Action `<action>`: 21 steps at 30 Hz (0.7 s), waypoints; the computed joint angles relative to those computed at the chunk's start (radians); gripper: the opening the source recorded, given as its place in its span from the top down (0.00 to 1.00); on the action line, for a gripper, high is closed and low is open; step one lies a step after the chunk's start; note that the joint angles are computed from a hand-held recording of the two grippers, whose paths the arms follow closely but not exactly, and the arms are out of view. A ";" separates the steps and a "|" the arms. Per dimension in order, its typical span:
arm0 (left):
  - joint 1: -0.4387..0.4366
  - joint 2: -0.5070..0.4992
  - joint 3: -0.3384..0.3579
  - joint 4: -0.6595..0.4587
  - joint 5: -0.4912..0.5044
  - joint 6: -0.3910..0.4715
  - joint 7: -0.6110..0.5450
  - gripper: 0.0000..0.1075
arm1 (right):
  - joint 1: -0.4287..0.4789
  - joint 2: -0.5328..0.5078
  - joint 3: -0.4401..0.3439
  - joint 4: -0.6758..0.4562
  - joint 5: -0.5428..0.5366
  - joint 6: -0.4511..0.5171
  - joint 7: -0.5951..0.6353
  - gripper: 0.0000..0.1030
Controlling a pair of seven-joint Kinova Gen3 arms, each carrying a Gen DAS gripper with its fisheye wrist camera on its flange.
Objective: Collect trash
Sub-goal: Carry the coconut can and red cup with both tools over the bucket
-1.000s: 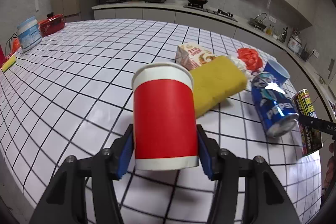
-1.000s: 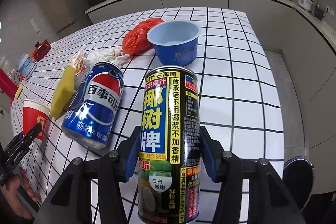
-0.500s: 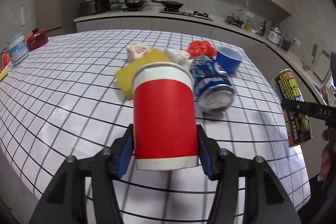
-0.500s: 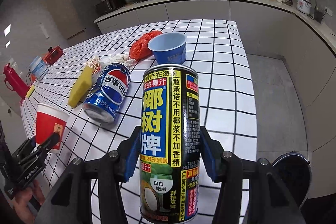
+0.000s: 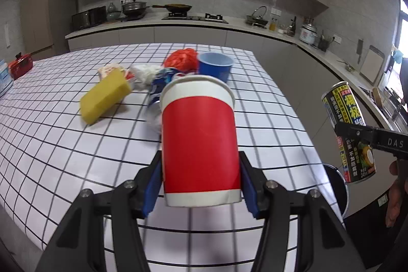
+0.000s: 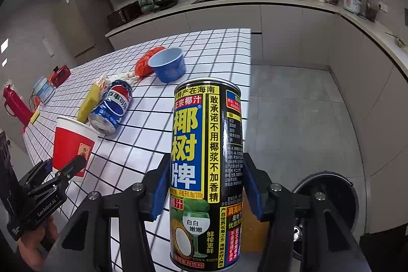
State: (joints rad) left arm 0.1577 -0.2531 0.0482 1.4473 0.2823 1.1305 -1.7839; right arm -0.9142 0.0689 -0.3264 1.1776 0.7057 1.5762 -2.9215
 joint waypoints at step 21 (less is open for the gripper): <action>0.179 0.033 0.263 -0.049 -0.140 -0.050 0.268 0.48 | 0.211 -0.296 -0.183 0.209 -0.078 0.167 -0.098 0.47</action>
State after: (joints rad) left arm 0.3368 -0.2197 0.3115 1.3981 0.1423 1.0808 -1.5159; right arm -0.7034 -0.2271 -0.5098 1.3869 0.6275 1.7434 -3.0194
